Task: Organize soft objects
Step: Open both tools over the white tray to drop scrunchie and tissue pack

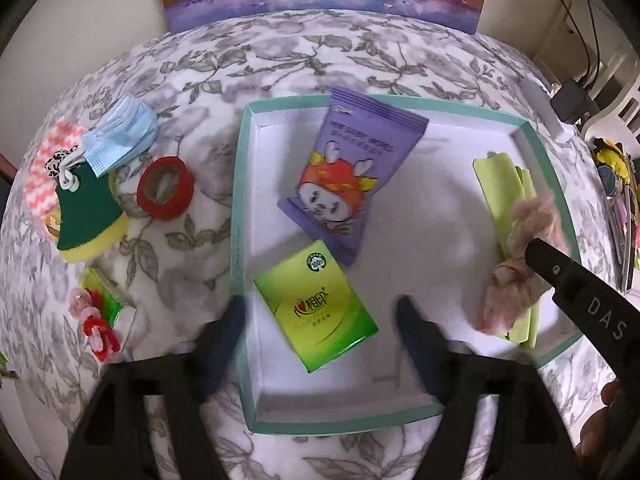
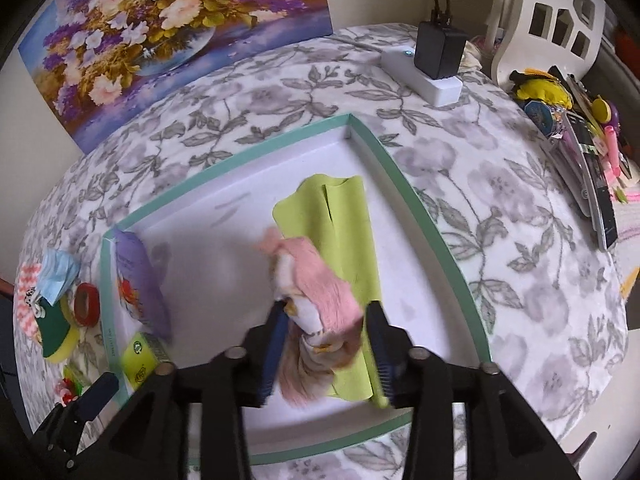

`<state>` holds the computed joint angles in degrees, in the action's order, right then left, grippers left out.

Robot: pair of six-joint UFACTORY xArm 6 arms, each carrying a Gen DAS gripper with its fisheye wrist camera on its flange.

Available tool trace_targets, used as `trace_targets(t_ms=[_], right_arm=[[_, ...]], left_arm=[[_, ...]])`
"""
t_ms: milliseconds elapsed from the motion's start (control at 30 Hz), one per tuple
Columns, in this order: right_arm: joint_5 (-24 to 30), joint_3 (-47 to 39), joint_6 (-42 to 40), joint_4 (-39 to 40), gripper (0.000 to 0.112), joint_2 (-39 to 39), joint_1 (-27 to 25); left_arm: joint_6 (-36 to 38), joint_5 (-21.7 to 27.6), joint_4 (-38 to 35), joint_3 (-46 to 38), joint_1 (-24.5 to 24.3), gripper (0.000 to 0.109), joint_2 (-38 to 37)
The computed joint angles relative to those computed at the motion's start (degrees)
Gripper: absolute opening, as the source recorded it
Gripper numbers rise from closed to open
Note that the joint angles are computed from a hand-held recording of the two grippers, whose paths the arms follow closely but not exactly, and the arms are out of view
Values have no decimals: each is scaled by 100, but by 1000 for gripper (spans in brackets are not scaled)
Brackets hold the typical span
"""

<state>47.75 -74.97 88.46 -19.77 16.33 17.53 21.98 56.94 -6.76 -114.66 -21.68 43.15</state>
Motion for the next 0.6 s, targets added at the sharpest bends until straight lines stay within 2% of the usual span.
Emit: trace_targets(t_ms=[67, 133, 267, 333, 600], right_arm=[[15, -21, -6, -17, 66, 8, 5], [17, -48, -38, -23, 74, 30, 5], [38, -87, -54, -84, 96, 65, 13], [84, -100, -16, -138, 103, 71, 19], [255, -154, 11, -198, 103, 104, 33]], left_arm=[[-41, -127, 35, 85, -5, 88, -47], [-88, -254, 115, 156, 1, 92, -94], [-251, -361, 216, 59, 37, 92, -34], [-368, -365, 272, -34, 65, 92, 25], [-808, -196, 494, -563, 189, 92, 338]])
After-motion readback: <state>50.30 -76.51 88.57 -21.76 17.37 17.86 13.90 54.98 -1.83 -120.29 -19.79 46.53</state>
